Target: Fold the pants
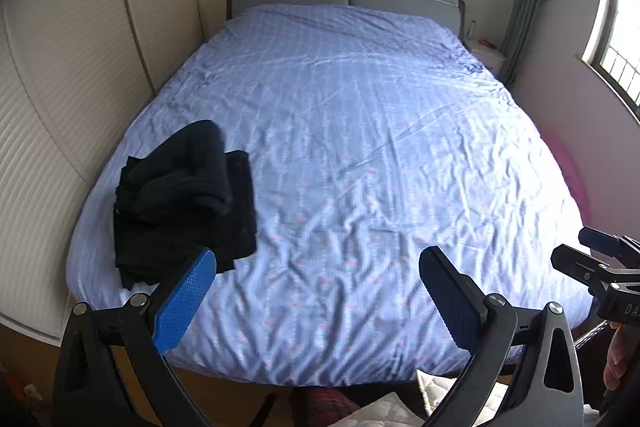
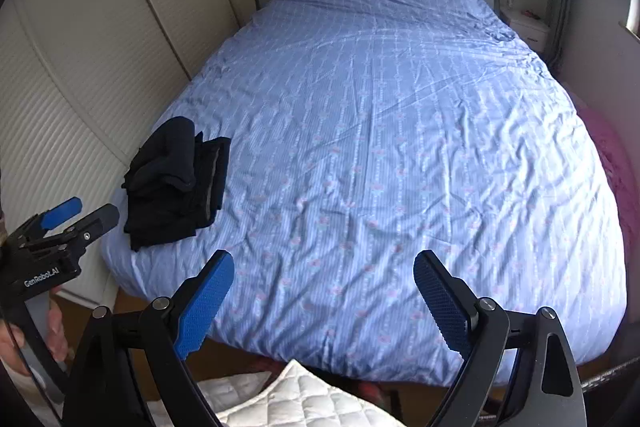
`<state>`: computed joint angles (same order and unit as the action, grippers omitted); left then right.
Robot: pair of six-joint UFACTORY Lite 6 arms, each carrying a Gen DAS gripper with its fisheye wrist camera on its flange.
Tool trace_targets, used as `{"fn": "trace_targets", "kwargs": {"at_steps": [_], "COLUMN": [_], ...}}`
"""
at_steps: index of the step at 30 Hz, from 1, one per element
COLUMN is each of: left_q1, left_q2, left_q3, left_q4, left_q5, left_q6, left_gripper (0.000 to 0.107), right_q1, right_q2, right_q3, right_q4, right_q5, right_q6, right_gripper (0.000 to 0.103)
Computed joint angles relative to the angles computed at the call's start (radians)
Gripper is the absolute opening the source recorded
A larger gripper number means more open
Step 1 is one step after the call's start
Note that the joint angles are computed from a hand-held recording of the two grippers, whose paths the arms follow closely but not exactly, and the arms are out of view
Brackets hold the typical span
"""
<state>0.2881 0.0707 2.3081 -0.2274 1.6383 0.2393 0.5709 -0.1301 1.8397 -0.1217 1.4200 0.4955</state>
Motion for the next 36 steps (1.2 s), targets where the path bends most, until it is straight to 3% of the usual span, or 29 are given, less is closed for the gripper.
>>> {"fn": "trace_targets", "kwargs": {"at_steps": [13, 26, 36], "left_q1": [-0.292, -0.358, -0.382], "left_q2": [-0.095, -0.059, -0.011], "left_q3": [-0.047, 0.015, 0.071], "left_q4": [0.170, 0.195, 0.184], "left_q5": [0.002, 0.037, 0.056], "left_q6": [-0.231, -0.284, -0.314], "left_gripper": [0.103, 0.103, 0.103], "right_q1": [-0.207, -0.212, -0.316], "right_q2": [-0.140, -0.141, -0.118], "right_q3": [-0.073, -0.071, -0.049], "right_q4": [0.114, 0.115, 0.177], "right_q5": [0.028, 0.034, 0.043], "right_q6": [-0.190, -0.192, -0.285], "right_gripper": [0.092, 0.092, 0.092]}}
